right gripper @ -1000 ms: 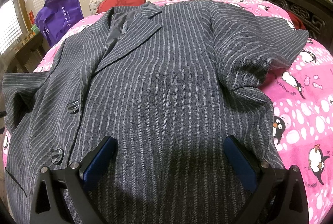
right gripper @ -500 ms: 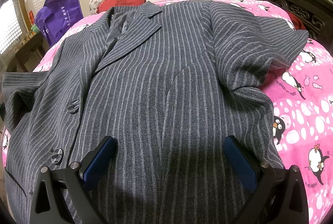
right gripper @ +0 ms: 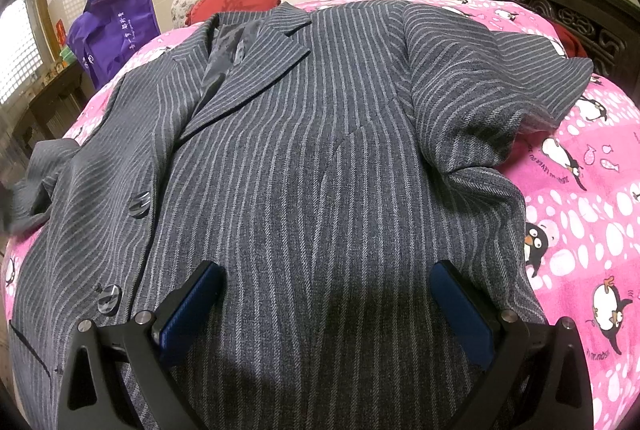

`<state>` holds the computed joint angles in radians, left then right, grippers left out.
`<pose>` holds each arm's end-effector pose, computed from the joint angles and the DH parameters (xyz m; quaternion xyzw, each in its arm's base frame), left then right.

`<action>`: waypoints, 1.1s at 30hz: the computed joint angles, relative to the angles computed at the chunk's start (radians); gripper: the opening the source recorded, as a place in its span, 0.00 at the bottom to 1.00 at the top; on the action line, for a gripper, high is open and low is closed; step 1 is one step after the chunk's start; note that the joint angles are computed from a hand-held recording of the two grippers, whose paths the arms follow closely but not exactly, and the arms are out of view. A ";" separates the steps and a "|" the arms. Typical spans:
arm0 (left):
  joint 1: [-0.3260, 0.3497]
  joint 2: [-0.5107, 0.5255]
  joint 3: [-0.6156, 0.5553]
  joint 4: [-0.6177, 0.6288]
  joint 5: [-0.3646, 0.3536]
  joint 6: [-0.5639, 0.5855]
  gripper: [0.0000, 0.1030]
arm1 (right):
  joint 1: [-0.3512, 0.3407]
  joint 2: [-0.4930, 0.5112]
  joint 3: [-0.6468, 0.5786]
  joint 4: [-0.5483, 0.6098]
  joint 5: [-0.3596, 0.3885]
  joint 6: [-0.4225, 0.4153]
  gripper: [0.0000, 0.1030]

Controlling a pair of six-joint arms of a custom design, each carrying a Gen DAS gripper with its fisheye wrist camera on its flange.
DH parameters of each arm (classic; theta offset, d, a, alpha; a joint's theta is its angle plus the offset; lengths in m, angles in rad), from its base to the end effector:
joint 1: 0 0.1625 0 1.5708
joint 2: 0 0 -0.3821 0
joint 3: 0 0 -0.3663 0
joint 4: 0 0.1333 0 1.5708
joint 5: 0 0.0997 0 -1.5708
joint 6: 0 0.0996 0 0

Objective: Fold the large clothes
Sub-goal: 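Fold the held sleeve across the jacket front toward the right gripper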

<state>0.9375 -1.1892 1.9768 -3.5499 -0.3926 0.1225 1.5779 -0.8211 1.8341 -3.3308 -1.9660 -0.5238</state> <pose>-0.0983 -0.5147 0.3360 -0.0358 0.7547 -0.5676 0.3271 0.0991 -0.5892 0.1317 0.1704 -0.8998 0.2992 0.2681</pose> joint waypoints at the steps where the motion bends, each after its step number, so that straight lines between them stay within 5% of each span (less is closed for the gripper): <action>1: -0.013 0.030 -0.015 0.060 -0.069 -0.026 0.07 | 0.000 0.000 0.000 0.001 0.001 0.000 1.00; 7: -0.034 0.267 -0.228 0.413 -0.190 -0.224 0.07 | -0.002 -0.001 0.001 0.001 0.006 0.002 1.00; 24: -0.049 0.693 -0.692 0.699 -0.353 -0.297 0.07 | -0.012 -0.017 0.020 0.002 0.034 0.005 1.00; 30: -0.012 0.791 -0.819 0.888 -0.688 -0.184 0.07 | -0.015 -0.024 0.027 0.002 0.045 0.007 1.00; 33: 0.001 0.825 -0.867 0.953 -0.754 -0.151 0.07 | -0.015 -0.026 0.030 0.000 0.040 0.004 1.00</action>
<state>0.9384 -0.3641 1.1094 -2.5966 -1.1470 -0.0281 1.5634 -0.8474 1.8645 -3.3305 -1.9264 -0.5200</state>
